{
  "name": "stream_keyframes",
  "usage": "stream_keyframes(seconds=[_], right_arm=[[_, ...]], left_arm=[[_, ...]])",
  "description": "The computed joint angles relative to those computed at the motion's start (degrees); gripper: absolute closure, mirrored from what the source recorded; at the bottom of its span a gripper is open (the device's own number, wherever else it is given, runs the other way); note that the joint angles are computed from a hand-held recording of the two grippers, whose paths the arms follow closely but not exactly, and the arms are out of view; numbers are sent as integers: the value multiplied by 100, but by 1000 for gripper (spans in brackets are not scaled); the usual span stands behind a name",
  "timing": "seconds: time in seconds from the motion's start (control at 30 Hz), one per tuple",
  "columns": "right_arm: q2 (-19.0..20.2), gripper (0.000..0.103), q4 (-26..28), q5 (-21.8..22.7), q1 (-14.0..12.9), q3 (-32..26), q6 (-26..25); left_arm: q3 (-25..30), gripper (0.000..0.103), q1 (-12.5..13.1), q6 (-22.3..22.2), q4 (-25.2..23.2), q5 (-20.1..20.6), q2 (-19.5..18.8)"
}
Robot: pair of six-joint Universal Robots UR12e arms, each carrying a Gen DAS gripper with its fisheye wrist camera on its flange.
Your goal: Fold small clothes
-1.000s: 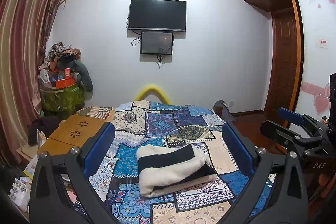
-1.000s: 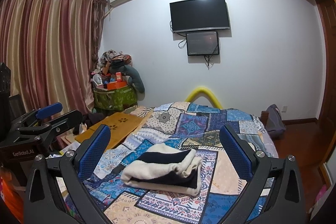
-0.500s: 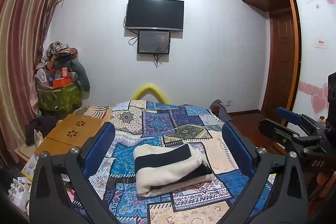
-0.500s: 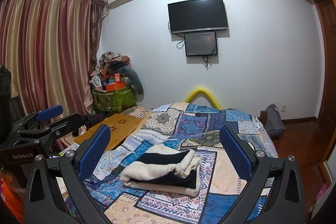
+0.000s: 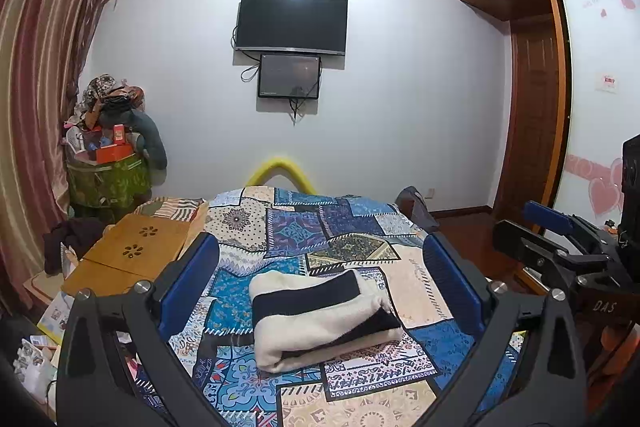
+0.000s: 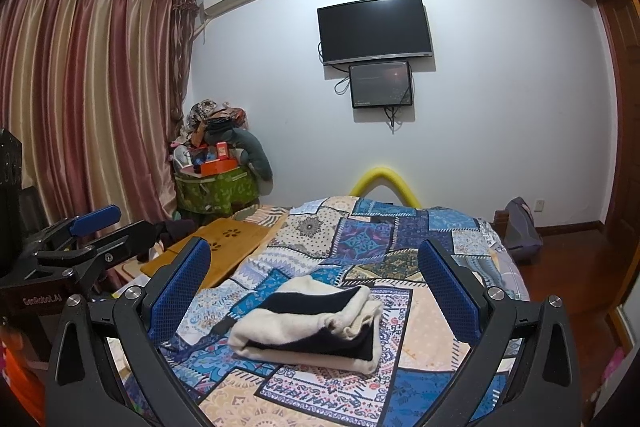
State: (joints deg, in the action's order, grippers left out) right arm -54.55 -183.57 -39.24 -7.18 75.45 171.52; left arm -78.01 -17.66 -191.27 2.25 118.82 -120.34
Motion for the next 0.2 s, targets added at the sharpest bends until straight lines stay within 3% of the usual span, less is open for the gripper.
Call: stream_keyframes(seconds=[0.2], right_arm=[[6,0,43,-24,7,-3,0]], left_arm=[[5,0,6,-4,-58,-48,-17]])
